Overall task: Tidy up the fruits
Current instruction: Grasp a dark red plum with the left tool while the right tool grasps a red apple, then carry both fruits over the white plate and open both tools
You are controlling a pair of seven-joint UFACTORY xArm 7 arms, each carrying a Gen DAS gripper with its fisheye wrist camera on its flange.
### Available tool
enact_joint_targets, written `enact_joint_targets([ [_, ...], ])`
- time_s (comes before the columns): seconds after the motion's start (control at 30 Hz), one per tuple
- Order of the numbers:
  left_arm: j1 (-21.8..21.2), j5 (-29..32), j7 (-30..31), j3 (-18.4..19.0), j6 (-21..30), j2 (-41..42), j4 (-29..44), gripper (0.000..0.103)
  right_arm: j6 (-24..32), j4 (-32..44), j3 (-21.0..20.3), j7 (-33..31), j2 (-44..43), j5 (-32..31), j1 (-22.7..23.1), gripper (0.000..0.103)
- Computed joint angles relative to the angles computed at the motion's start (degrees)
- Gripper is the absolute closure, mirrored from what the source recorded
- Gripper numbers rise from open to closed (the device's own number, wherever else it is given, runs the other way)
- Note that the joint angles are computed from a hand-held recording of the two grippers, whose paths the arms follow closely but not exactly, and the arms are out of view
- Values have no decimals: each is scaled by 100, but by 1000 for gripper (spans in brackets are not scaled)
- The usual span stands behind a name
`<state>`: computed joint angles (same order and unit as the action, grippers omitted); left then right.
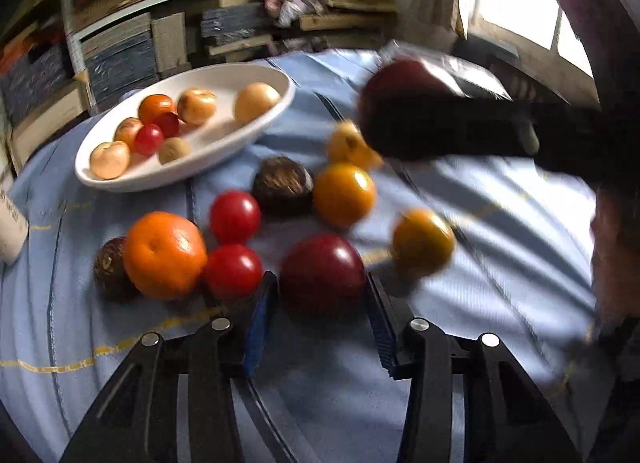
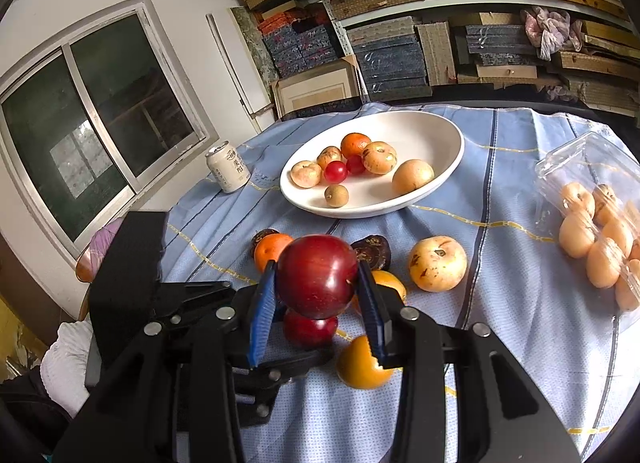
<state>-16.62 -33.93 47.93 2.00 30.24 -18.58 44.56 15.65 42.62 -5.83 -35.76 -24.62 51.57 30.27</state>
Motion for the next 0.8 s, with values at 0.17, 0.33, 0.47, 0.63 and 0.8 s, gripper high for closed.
enact_joint_targets([
  [0.17, 19, -51, -33, 3, 84, 49, 62, 62, 48, 14, 15, 68, 34, -31, -58, 65],
  [0.33, 34, -175, 49, 50, 141, -4, 40, 63, 90, 28, 43, 101, 84, -41, -111, 65],
  [0.47, -44, -240, 190, 41, -94, -241, -163, 63, 90, 23, 69, 105, 83, -46, -132, 65],
  [0.63, -122, -234, 157, 104, -259, -305, -177, 63, 26, 15, 67, 88, 91, -4, -119, 65],
  [0.8, -151, -401, 194, 245, -110, -333, -81, 63, -17, 7, 44, 76, 94, 14, -122, 65],
])
